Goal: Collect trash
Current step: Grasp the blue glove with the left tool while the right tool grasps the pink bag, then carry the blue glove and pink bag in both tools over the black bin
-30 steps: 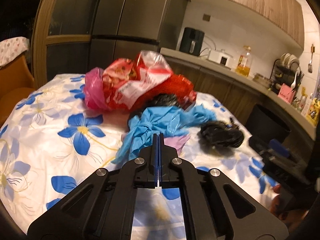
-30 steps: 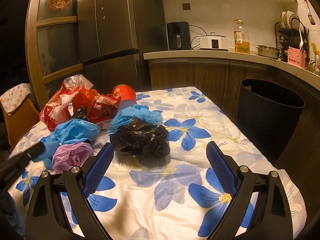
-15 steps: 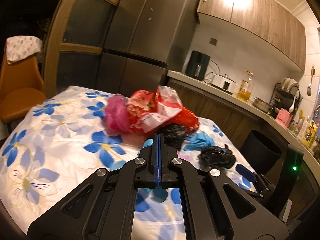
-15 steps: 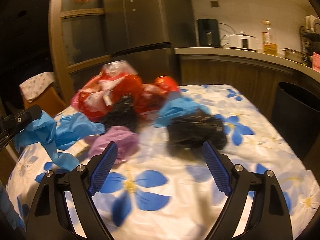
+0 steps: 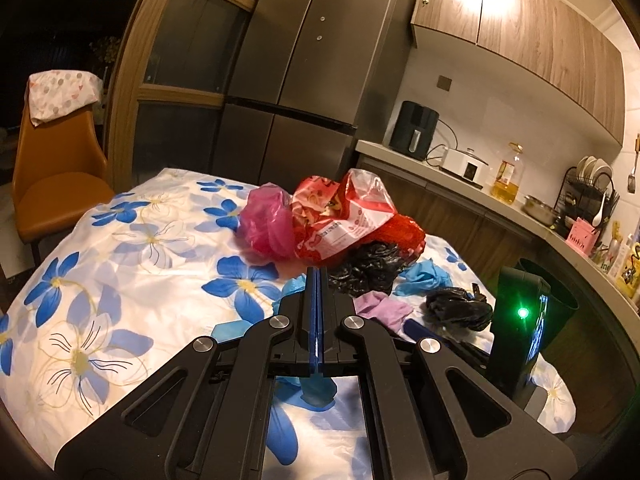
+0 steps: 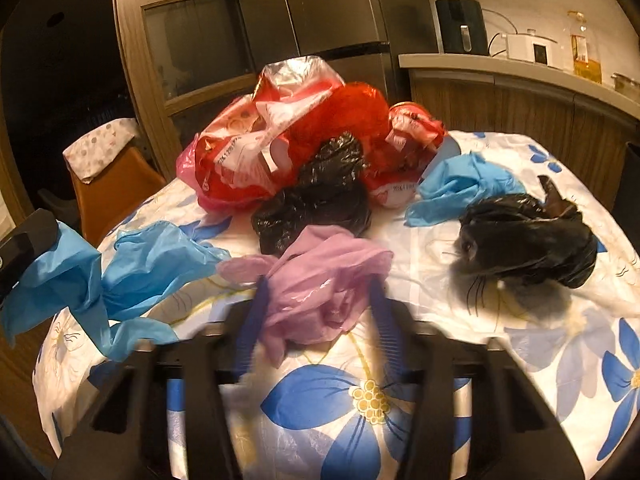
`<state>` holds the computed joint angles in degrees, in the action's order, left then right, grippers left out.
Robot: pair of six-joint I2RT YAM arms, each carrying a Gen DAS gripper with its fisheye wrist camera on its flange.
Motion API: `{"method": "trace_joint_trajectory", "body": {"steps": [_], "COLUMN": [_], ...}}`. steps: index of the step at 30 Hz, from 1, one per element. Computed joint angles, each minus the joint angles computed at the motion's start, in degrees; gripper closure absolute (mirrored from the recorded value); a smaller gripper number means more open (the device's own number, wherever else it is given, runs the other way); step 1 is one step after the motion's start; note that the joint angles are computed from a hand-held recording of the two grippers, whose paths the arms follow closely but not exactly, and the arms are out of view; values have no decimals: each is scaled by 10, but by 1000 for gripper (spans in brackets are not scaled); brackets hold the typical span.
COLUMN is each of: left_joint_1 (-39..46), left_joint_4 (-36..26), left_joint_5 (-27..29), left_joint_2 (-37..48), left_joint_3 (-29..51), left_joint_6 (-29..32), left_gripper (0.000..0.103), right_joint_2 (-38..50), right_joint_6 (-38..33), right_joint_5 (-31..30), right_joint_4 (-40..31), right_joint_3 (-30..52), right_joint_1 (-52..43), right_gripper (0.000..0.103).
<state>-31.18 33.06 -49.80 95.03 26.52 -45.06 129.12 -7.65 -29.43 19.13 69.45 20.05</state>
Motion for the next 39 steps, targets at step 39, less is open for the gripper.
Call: {"method": "trace_joint_trajectory", "body": {"steps": [39], "left_joint_1": [-76], "left_joint_4": [-104], "left_joint_5": [95], "left_joint_2": [231], "left_joint_3": [474], "left_joint_6": [210], "left_gripper": [103], "right_joint_2": [-101], "right_joint_6": [9], "right_joint_5": [-108], "right_joint_4": [31], "right_joint_3": [5], "right_joint_1": [-319], "right_gripper": [99]}}
